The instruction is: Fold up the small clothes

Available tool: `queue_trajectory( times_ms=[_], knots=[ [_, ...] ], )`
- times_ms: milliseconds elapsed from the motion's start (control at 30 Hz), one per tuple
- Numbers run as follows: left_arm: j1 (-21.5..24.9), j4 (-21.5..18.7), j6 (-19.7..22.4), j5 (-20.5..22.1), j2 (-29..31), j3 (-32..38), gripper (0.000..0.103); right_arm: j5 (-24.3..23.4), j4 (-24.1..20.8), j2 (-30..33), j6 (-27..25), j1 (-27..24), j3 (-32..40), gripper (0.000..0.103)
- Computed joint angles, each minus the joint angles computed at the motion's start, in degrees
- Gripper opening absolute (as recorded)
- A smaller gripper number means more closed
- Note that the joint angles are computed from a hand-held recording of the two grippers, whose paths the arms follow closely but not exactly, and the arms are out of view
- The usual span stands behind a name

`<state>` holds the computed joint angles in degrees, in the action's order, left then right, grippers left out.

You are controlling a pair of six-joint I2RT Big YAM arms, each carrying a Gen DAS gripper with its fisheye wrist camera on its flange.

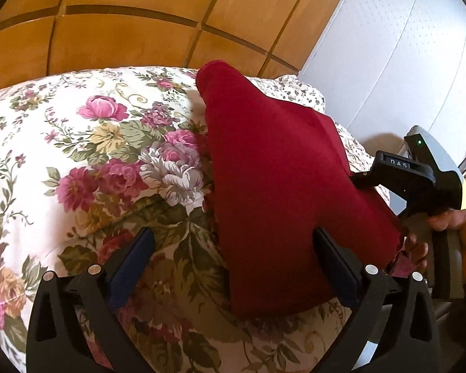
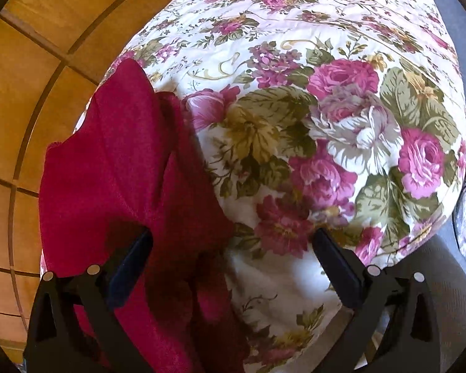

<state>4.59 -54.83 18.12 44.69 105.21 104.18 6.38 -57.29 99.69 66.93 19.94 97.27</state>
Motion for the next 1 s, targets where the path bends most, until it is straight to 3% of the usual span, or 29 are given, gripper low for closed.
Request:
queue_trajectory(
  times_ms=[133,333,500,733,867,1000],
  knots=[
    [0.11,-0.43,-0.36,0.16,0.2,0.47,0.1,0.01,-1.11,0.07,0.16,0.31,0.6,0.101],
    [0.41,0.21,-1.76,0.44,-0.04,-0.02,0.1,3.04,-5.74,1.87,-3.88,1.51,4.94,0.101],
    [0.38,0.0,-2.96,0.25,-0.42,-0.23,0.1,3.2,-5.78,1.87,-5.61,2.21,5.35,0.101],
    [0.58,0.86,-11.2,6.16,0.1,1.63,0.1,5.54,-7.5,2.69,-8.15,2.85,7.18,0.101],
    [-0.34,-2.82,-12.31,7.48,2.91,6.4,0.1,1.62,-2.88,1.13,-7.39,2.03,4.1,0.101],
    [-1.61,-13.01,-9.16,8.79,8.47,14.81,0.099,-6.24,6.97,-1.42,-3.61,0.42,-2.01,0.101]
  ],
)
